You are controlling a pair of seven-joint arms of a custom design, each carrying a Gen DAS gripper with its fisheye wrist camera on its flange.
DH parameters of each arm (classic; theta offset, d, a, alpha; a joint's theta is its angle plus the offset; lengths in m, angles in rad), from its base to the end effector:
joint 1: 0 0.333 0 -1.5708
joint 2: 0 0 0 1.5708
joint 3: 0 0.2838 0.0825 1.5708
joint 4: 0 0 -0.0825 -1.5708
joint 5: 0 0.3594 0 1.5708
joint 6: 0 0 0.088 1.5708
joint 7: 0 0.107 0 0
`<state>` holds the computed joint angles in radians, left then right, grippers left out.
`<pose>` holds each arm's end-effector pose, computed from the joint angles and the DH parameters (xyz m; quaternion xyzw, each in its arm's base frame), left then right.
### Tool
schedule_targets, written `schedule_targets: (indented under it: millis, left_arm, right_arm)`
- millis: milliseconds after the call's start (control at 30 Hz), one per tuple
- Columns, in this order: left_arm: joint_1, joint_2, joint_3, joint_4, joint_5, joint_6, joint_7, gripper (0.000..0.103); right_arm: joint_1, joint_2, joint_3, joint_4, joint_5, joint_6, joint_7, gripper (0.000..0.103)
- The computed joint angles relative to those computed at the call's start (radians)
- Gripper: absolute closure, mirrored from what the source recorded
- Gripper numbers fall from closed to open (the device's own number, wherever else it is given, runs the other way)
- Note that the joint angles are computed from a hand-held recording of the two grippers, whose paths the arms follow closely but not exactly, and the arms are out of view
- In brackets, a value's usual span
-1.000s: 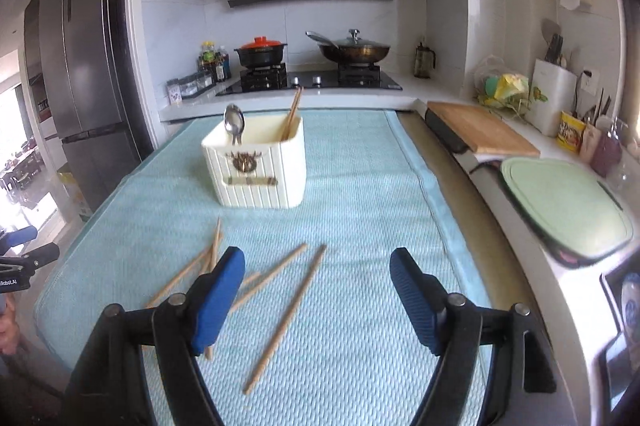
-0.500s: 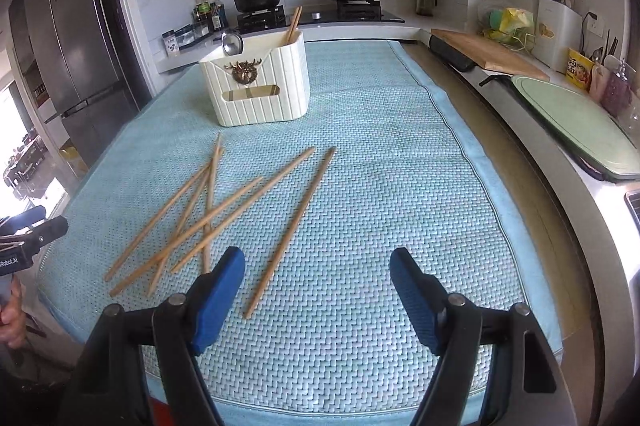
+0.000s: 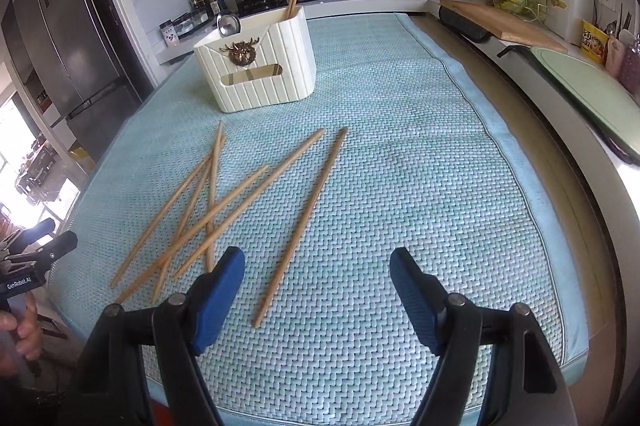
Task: Organize utensils
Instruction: 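Lower both open tools toward the loose wooden chopsticks on the towel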
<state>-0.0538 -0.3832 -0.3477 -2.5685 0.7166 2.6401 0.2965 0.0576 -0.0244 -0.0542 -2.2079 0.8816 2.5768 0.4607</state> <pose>0.3950 -0.1862 0.4127 -0.7559 0.5579 -0.1959 0.2810 0.5358 -0.0114 0.4093 -0.7937 0.5019 -0.1039 0.3276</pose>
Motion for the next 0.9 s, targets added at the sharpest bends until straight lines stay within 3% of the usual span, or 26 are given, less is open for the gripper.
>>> schedule_targets:
  millis: [167,267,367,433,700,900]
  left_arm:
    - [0.014,0.065,0.016,0.054,0.046,0.022,0.028,0.002]
    - [0.016,0.104,0.041,0.078,0.047,0.053,0.052,0.002]
    - [0.009,0.156,0.073,0.1,0.01,0.086,0.104,0.002]
    - [0.007,0.192,0.084,0.125,-0.005,0.086,0.128,0.002]
    - [-0.009,0.29,0.118,0.213,0.004,0.08,0.143,0.002]
    - [-0.051,0.405,0.151,0.332,0.005,0.028,0.229,0.002]
  right_arm:
    - [-0.001,0.059,0.013,0.064,-0.04,0.031,0.043,0.027]
    - [-0.011,0.091,0.022,0.101,-0.059,0.025,0.081,0.047]
    - [-0.022,0.133,0.033,0.147,-0.077,-0.014,0.108,0.054]
    - [-0.024,0.168,0.046,0.182,-0.099,-0.021,0.116,0.064]
    - [-0.006,0.39,0.104,0.417,-0.289,-0.005,0.286,0.066]
    - [-0.001,0.436,0.133,0.431,-0.409,0.059,0.352,0.072]
